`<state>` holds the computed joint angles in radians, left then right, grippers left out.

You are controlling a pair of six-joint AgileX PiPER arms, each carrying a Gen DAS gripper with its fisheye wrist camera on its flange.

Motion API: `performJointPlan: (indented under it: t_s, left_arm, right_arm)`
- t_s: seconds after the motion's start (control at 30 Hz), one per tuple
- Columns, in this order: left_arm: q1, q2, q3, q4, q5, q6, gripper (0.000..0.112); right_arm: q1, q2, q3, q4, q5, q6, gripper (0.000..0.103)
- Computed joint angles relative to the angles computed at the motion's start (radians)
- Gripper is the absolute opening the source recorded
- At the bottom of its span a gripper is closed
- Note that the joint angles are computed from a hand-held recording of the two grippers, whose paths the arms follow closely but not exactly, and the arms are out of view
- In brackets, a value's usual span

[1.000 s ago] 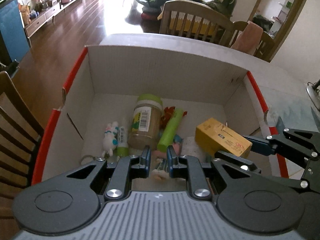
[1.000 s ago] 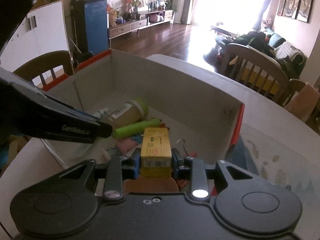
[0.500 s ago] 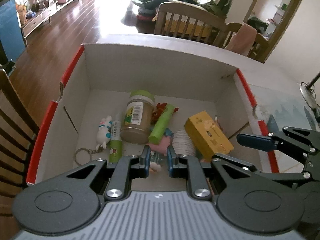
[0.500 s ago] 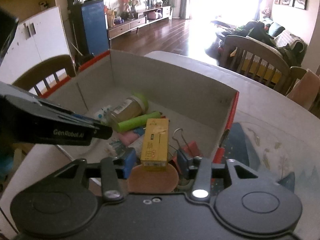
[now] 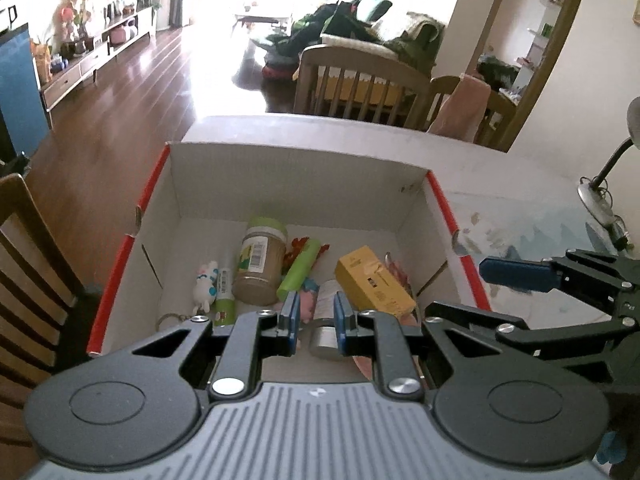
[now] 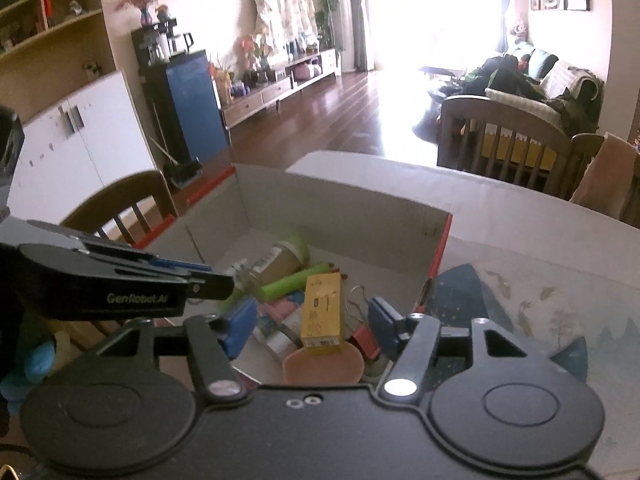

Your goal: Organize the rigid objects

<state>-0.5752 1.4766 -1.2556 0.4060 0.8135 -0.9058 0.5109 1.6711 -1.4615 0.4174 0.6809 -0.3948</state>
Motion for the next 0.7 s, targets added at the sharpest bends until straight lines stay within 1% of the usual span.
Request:
performJointPlan:
  t_s: [0.1, 0.23, 0.33, 0.47, 0.5, 0.53, 0.57, 0.6, 0.63, 0.7]
  left_arm:
    - [-0.026, -0.022, 0.0, 0.035, 0.018, -0.023, 0.017]
    - [-0.05, -0.044, -0.012, 0.061, 0.055, -0.051, 0.017]
    - [-0.059, -0.065, -0.002, 0.071, 0.051, -0.077, 0.017]
    - [-0.09, -0.079, -0.002, 0.122, 0.079, -0.122, 0.017]
    - [-0.098, -0.081, -0.004, 0.132, 0.09, -0.133, 0.019]
    - [-0.103, -0.084, -0.005, 0.14, 0.099, -0.142, 0.028]
    - [-0.108, -0.087, -0.005, 0.148, 0.107, -0.154, 0.035]
    - [-0.113, -0.091, -0.001, 0.157, 0.108, -0.168, 0.055]
    - [-0.122, -0.098, 0.006, 0.173, 0.109, -0.186, 0.072]
    - [-0.143, -0.109, 0.017, 0.209, 0.12, -0.222, 0.073]
  right_arm:
    - [-0.013, -0.026, 0.015, 0.037, -0.002, -0.028, 0.065]
    - [-0.021, -0.063, 0.048, 0.087, -0.023, -0.07, 0.071]
    - [-0.023, -0.083, 0.066, 0.105, -0.037, -0.09, 0.071]
    - [-0.022, -0.096, 0.079, 0.107, -0.042, -0.091, 0.074]
    - [-0.021, -0.1, 0.083, 0.106, -0.044, -0.089, 0.075]
    - [-0.021, -0.106, 0.089, 0.108, -0.048, -0.09, 0.076]
    - [-0.017, -0.114, 0.101, 0.109, -0.058, -0.091, 0.077]
    - [-0.017, -0.121, 0.108, 0.112, -0.062, -0.095, 0.078]
    - [-0.017, -0.126, 0.112, 0.111, -0.063, -0.095, 0.079]
    - [-0.019, -0.138, 0.123, 0.118, -0.067, -0.103, 0.08]
